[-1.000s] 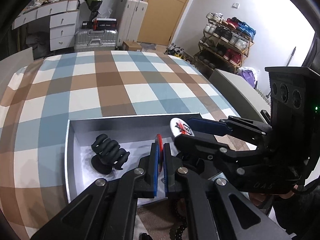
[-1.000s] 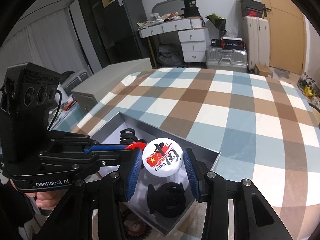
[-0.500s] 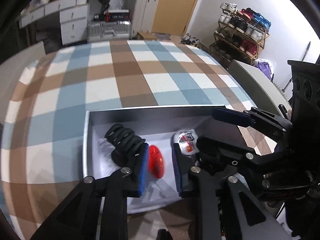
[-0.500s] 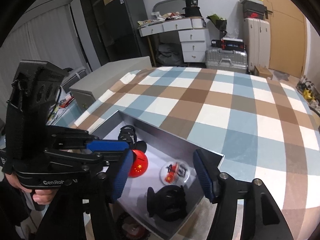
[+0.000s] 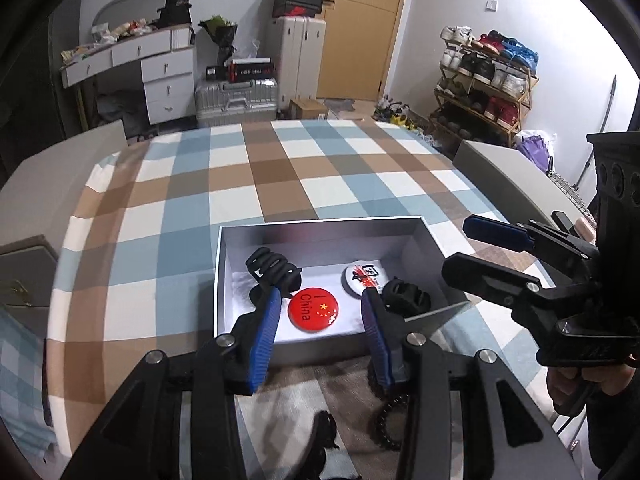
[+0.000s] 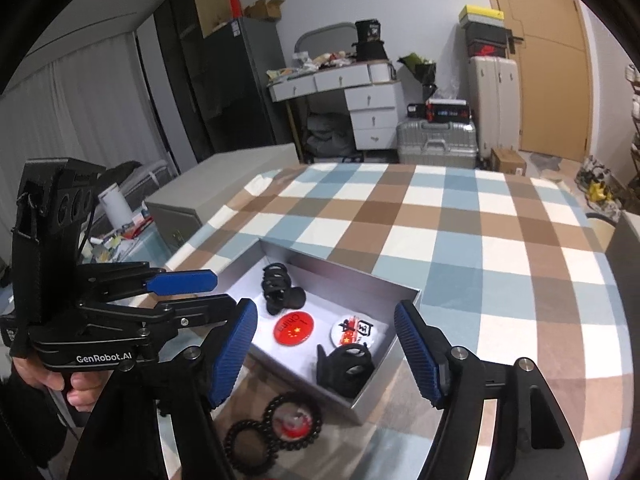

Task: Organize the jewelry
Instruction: 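Lift both tools out of the box toward the bracelets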

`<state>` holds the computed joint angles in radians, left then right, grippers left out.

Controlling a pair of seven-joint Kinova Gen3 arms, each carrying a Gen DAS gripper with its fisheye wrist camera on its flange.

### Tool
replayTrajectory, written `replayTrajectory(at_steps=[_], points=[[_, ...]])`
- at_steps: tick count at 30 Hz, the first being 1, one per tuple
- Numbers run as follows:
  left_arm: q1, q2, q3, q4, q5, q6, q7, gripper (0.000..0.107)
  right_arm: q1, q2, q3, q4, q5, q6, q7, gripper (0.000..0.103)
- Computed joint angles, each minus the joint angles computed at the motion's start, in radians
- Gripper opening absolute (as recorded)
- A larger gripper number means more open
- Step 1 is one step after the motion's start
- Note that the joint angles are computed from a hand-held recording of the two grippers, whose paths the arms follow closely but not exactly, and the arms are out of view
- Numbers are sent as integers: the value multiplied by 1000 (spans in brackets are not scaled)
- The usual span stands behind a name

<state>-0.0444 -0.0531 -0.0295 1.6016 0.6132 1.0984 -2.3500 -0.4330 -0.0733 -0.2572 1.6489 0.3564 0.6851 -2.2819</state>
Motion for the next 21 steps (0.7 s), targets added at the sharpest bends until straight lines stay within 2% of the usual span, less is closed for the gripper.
replayTrajectory(at_steps=[2,4,6,12,13,15,20,21], points=[[2,-24,-1,16,-3,-18,0,37,-1,-16,-15,8,27,2,-37,72],[6,-49,-4,33,-9,-40,3,44,0,-29,-30,15,51,3,-70,75],[12,-65,-14,48,-2,-61,4,55,2,-48,-51,26,84,3,-110,78],[26,-123,-54,97,23,-98,-5,61,15,-98,-110,64,142,-12,-176,90],[29,-131,-56,103,19,-103,-1,65,20,-106,-123,70,153,-14,-188,93],[32,-151,-52,117,-5,-127,31,80,31,-121,-148,84,176,-19,-212,97],[45,-199,-82,157,-3,-169,77,84,48,-154,-195,111,192,-15,-242,100],[48,-207,-81,164,-18,-179,97,87,51,-160,-199,117,189,-18,-242,101]])
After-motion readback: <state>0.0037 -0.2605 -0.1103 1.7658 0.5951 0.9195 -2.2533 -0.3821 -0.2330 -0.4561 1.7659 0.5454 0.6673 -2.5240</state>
